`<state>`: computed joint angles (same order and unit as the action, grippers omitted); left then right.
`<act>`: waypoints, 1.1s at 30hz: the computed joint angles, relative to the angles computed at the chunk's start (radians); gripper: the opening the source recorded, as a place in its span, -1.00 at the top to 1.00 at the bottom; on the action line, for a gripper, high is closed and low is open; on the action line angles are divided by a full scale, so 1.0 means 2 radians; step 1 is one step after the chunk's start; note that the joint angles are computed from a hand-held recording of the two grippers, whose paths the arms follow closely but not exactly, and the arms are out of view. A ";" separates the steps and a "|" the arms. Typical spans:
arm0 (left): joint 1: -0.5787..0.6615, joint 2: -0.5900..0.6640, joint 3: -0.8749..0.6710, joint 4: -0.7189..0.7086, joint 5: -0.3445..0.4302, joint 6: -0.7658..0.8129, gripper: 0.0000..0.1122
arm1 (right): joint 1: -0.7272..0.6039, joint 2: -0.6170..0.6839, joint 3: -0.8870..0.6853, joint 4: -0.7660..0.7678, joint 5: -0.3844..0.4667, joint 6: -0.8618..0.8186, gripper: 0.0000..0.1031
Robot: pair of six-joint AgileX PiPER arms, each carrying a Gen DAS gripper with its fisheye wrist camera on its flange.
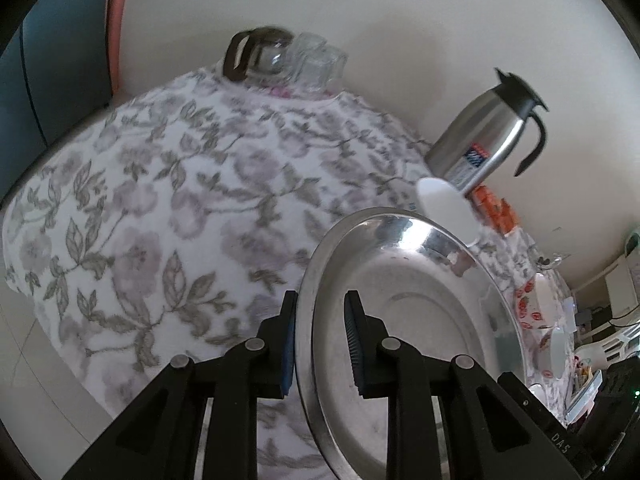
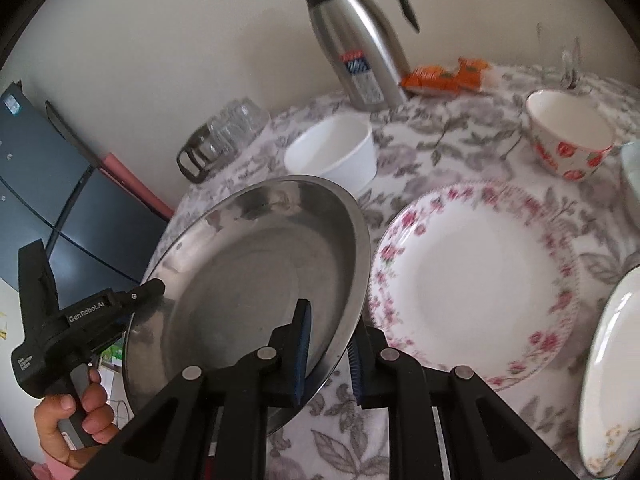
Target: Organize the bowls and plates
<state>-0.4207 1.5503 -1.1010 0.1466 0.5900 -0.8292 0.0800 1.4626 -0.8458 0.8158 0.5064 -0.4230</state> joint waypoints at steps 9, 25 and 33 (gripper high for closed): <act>-0.088 0.041 -0.124 0.042 0.077 -0.060 0.58 | -0.120 -0.081 0.023 0.014 0.056 -0.058 0.64; -0.200 0.198 -0.375 0.043 0.157 -0.058 0.58 | -0.390 -0.074 0.003 0.070 0.180 -0.174 0.64; -0.187 0.240 -0.387 0.004 0.141 -0.026 0.58 | -0.373 -0.028 -0.002 0.045 0.147 -0.165 0.61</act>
<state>-0.7941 2.0300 -1.8751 0.1542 0.8717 -0.8810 -0.6659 1.4075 -0.8490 0.9057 0.7998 -0.7525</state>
